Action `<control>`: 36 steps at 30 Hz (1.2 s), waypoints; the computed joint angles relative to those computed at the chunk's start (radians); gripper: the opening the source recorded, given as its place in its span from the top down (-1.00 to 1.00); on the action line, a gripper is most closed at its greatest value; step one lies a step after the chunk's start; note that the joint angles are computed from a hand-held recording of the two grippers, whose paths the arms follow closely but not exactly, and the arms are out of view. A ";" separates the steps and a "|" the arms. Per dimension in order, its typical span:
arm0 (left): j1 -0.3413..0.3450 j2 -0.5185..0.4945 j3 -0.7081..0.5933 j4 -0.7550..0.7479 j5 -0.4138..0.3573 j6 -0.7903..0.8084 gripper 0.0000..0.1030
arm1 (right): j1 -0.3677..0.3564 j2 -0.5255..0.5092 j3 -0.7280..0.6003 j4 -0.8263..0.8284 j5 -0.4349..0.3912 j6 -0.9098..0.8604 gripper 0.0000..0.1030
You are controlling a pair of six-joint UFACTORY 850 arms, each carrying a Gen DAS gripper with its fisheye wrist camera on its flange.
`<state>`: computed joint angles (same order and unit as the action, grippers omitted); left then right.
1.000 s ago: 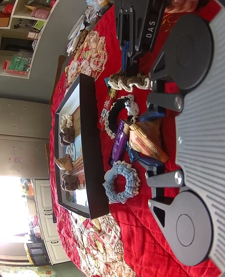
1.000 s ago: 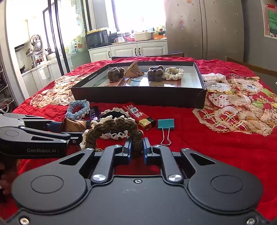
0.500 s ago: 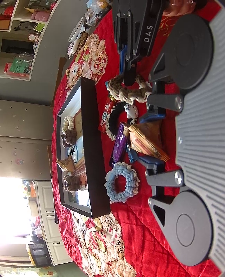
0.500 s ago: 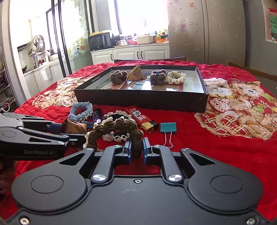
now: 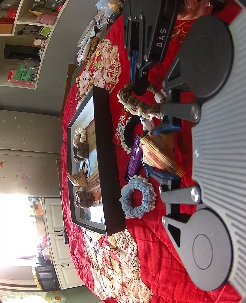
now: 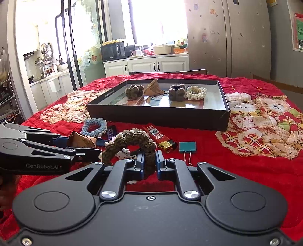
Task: Organize objects
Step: 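Lift and carry the cone packet and braided bracelet over the black box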
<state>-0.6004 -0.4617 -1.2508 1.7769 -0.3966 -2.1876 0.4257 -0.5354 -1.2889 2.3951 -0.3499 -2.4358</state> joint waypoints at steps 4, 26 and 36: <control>-0.002 0.009 0.004 0.006 -0.005 0.000 0.14 | -0.001 0.009 0.008 0.007 -0.019 -0.007 0.78; 0.018 0.056 -0.016 0.059 -0.023 0.029 0.13 | 0.007 0.088 -0.024 -0.041 0.030 -0.028 0.78; 0.029 0.045 -0.067 0.031 -0.065 0.108 0.13 | 0.013 0.082 -0.100 -0.005 0.059 -0.105 0.78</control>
<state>-0.5712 -0.4162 -1.3174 1.8080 -0.4616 -2.0796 0.4386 -0.4536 -1.3887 2.3906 -0.2909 -2.5405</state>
